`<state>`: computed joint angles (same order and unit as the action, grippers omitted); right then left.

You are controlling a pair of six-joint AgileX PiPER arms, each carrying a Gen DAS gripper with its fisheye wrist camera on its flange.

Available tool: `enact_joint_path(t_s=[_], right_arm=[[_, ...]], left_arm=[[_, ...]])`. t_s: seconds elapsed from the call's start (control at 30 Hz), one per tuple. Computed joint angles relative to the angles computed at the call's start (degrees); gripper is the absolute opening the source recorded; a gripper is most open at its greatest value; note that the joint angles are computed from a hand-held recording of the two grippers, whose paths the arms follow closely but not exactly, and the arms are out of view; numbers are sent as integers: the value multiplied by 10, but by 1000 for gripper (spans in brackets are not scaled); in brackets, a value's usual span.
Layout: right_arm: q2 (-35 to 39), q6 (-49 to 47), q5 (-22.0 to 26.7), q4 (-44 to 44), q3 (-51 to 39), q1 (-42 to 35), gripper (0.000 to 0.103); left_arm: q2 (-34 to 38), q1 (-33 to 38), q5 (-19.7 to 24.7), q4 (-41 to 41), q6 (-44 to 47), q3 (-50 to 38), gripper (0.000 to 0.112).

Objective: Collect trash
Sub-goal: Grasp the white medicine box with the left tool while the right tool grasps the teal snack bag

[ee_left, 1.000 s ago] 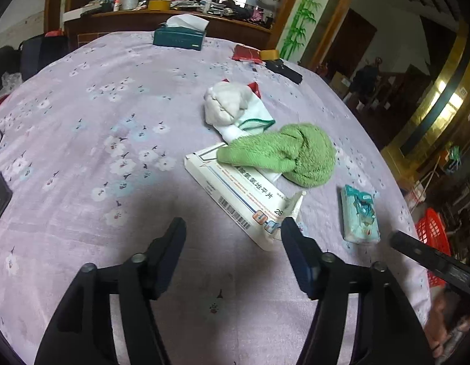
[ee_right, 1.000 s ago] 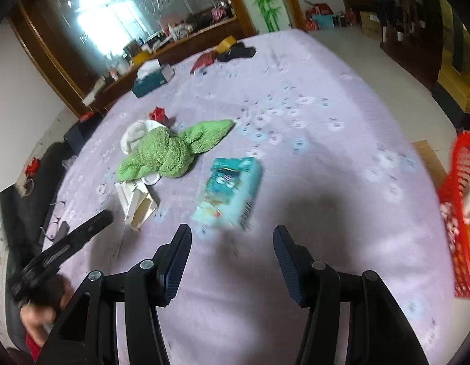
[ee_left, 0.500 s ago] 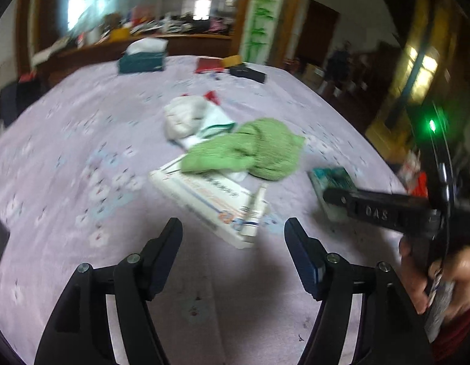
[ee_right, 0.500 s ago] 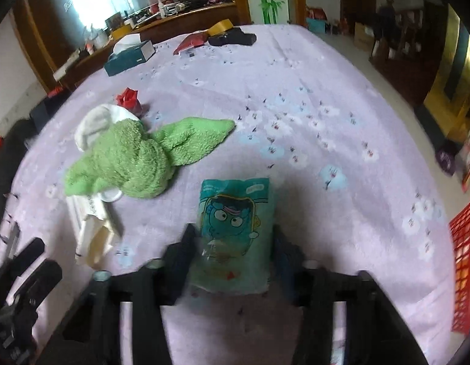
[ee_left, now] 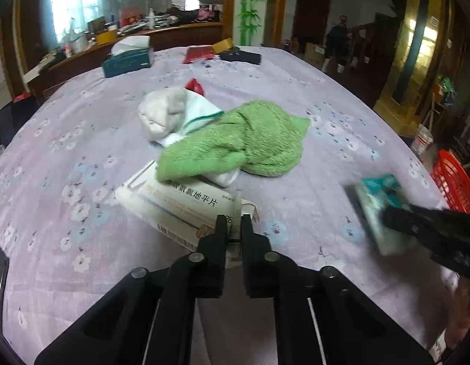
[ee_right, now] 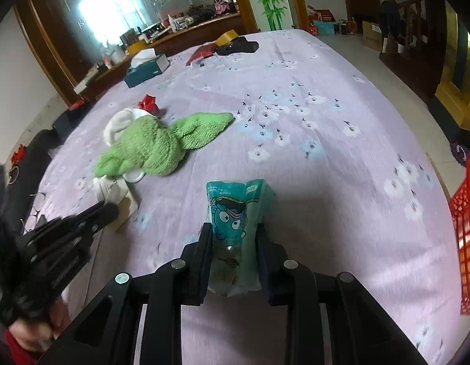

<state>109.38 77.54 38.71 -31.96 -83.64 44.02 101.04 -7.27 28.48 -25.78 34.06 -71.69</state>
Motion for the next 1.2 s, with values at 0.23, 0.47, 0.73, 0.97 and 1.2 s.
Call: enact_joint_path(t_s=[0.23,0.47,0.73,0.97,1.2], right_arm=[[-74,158,-15,-129,102,55,28],[-101,275,35,-229,141,119,28],[-119,354,89,-272,181,155,28],[-141,388,117,-293,196,190,28],[-144,396,138,-295,196,211,28]], left_arm=[[-80,44,9,-198,166,89,5],[-170,22,-36,-325,285,194,5],[-220,-42,-103,-362,320,257,5],[-259,-59,-117,-323,282,281,5],[-283,-62,-127,-300,262,297,5]])
